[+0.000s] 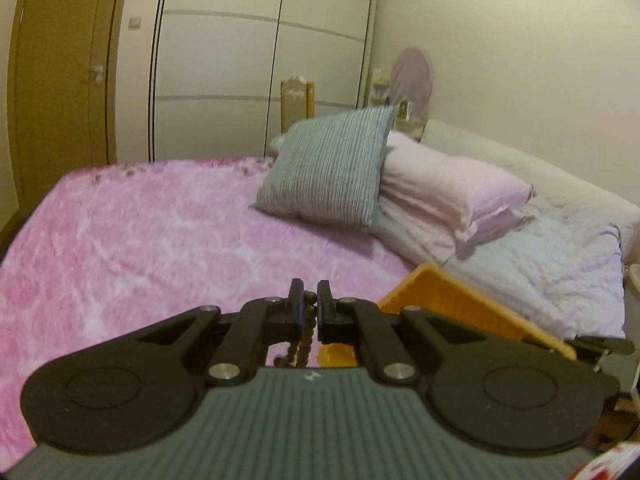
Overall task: Organize jewelry
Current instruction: 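Lift the bead strand with the left gripper and release it into the tray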
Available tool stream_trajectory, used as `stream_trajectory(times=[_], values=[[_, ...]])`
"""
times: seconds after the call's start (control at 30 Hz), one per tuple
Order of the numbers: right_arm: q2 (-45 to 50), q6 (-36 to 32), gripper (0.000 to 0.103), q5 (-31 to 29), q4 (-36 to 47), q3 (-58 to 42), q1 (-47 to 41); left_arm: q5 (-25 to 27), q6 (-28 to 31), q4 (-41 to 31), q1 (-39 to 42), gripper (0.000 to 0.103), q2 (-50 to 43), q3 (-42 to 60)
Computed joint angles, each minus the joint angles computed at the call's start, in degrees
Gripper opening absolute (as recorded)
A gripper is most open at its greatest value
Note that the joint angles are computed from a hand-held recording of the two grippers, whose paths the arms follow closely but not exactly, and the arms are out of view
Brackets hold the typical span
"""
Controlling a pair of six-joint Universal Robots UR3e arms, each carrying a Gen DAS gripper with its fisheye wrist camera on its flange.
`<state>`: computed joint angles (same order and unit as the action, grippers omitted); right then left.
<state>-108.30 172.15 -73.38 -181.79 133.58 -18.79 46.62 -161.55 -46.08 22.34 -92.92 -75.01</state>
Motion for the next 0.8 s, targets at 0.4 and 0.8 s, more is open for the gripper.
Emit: stream_trajectory(times=[0.4,0.8], values=[[0.31,1.32,0.006,-1.19,-0.44,-0.55,0.98,-5.04,-1.61,-4.82,-1.62,0.005,-3.51,13.89],[-0.01,2.02,0.006,-2.08,-0.58,-0.15,1.18,-6.44,1.44,-11.84,-9.77,0.005,-4.91,14.51]])
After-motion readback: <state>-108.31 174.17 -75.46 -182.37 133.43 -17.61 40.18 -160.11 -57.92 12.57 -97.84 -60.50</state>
